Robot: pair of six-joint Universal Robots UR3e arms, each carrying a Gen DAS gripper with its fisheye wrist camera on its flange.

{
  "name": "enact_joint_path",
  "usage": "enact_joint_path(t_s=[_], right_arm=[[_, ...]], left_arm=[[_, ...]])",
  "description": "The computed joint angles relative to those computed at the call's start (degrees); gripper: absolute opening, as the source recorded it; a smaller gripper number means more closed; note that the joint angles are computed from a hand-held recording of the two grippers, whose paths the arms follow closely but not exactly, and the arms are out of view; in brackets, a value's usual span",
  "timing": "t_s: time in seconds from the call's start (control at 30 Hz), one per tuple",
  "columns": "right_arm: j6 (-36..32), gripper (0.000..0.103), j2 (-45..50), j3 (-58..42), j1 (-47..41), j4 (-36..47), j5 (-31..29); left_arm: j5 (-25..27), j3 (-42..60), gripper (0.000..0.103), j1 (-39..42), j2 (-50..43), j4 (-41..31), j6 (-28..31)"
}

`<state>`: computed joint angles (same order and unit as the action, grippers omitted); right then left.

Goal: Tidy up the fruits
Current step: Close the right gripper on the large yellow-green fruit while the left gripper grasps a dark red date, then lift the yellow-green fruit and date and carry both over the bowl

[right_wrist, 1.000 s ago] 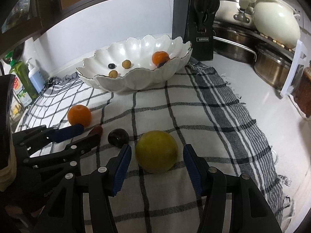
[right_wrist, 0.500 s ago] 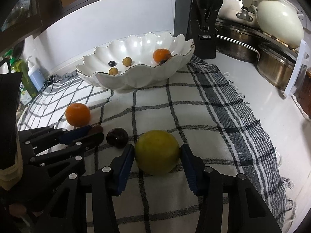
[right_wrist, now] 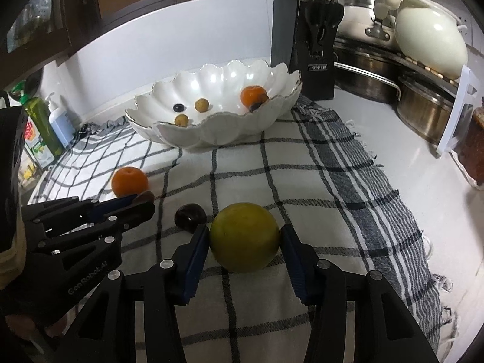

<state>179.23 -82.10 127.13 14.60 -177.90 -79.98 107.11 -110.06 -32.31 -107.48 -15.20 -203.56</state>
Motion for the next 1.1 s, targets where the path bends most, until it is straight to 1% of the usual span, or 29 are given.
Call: enact_joint_path(t_s=[0.23, 0.47, 0.67, 0.9, 1.1], right_arm=[[0.3, 0.05, -4.2, 1.7, -0.1, -0.7, 0.7], [0.6, 0.05, -7.4, 1.8, -0.1, -1.8, 1.8], [0.7, 0.05, -7.6, -0.2, 0.6, -3.2, 1.6], [0.6, 0.05, -7.3, -3.1, 1.3, -4.3, 1.1], [0.5, 0.05, -5.7, -6.3, 1.3, -5.2, 1.0]], left_arm=[[1.4, -1.1, 0.016, -1.4, 3.5, -0.6, -1.6], [4.7, -1.1, 0.016, -3.0, 6.6, -0.9, -2.1], [7.6, -0.9, 0.016, -3.5, 8.4, -0.8, -1.9], [11.0, 0.2, 0.016, -4.0, 9.5, 0.7, 0.0], [12.4, 2.3, 0.016, -3.3, 9.2, 1.9, 2.4]])
